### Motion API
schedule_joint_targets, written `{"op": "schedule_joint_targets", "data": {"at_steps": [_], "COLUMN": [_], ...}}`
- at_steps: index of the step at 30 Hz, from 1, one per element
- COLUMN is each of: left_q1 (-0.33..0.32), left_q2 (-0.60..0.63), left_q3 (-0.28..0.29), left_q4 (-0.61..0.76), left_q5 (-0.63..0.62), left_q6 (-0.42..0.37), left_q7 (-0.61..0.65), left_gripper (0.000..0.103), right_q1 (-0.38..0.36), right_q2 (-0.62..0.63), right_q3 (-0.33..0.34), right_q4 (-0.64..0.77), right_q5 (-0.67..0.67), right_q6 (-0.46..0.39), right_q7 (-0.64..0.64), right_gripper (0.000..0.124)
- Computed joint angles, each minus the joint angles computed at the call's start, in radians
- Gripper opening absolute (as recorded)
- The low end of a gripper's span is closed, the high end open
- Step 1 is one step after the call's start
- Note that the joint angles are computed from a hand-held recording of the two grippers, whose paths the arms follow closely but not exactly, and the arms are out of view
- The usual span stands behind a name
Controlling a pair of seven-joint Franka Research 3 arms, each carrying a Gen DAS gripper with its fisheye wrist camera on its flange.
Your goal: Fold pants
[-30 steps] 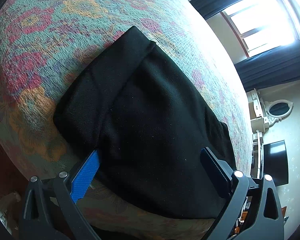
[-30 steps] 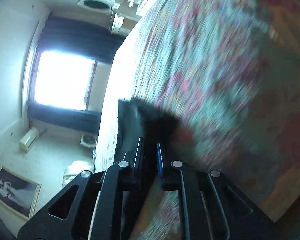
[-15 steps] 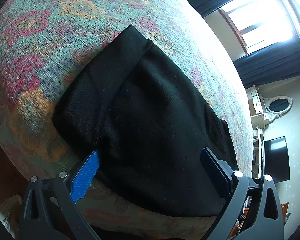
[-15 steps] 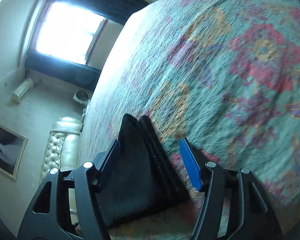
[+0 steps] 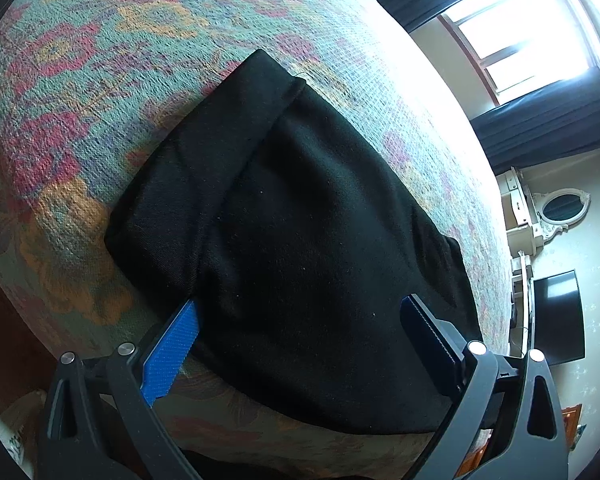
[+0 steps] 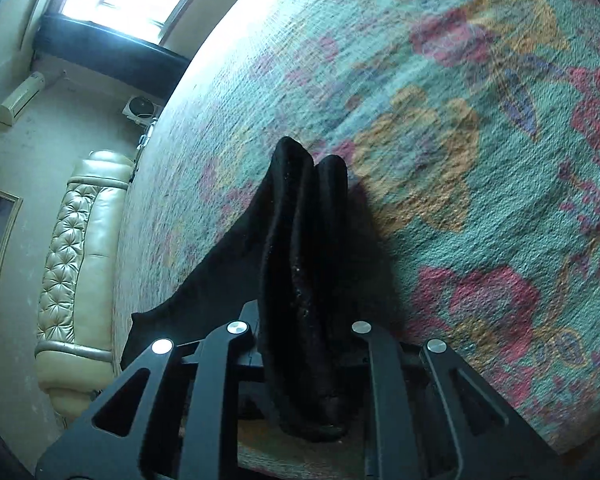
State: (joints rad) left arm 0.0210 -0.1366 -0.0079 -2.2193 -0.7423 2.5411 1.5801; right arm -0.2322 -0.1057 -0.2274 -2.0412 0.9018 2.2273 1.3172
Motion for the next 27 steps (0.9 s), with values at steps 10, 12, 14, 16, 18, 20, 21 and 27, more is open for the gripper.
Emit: {"op": "schedule_joint_targets", "data": {"at_steps": [10, 12, 14, 16, 18, 20, 21, 27], "left_q1": [0.002, 0.001, 0.003, 0.006, 0.007, 0.006, 0.004, -0.004], "left_q2": [0.006, 0.004, 0.004, 0.007, 0.009, 0.011, 0.014, 0.022], "left_q3": [-0.002, -0.002, 0.000, 0.001, -0.005, -0.013, -0.020, -0.031], "left_q4": [0.011, 0.006, 0.008, 0.011, 0.014, 0.017, 0.021, 0.029], "left_q5": [0.018, 0.011, 0.008, 0.013, 0.034, 0.072, 0.095, 0.197], "left_q6": [-0.014, -0.015, -0.020, -0.023, -0.022, -0.018, -0.015, -0.010], "left_q7": [-0.019, -0.016, -0.010, -0.005, -0.010, -0.019, -0.029, -0.056], "left_gripper": [0.097, 0.097, 0.097, 0.097, 0.097, 0.097, 0.097, 0.097], "right_q1": [0.101, 0.131, 0.165, 0.204, 0.239, 0.271, 0.285, 0.360], "right_q2": [-0.090, -0.097, -0.111, -0.102, -0.085, -0.055, -0.038, 0.067], "right_q3": [0.067, 0.089, 0.105, 0.128, 0.155, 0.174, 0.186, 0.244], "right_q4": [0.150, 0.186, 0.195, 0.219, 0.240, 0.265, 0.275, 0.302], "right_q5": [-0.102, -0.151, -0.169, -0.191, -0.232, -0.262, -0.284, -0.435], "right_q6": [0.011, 0.022, 0.037, 0.051, 0.069, 0.072, 0.085, 0.142], "right_q7": [0.113, 0.143, 0.156, 0.180, 0.200, 0.219, 0.238, 0.346], "right_gripper": [0.017, 0.017, 0.017, 0.017, 0.017, 0.017, 0.017, 0.017]}}
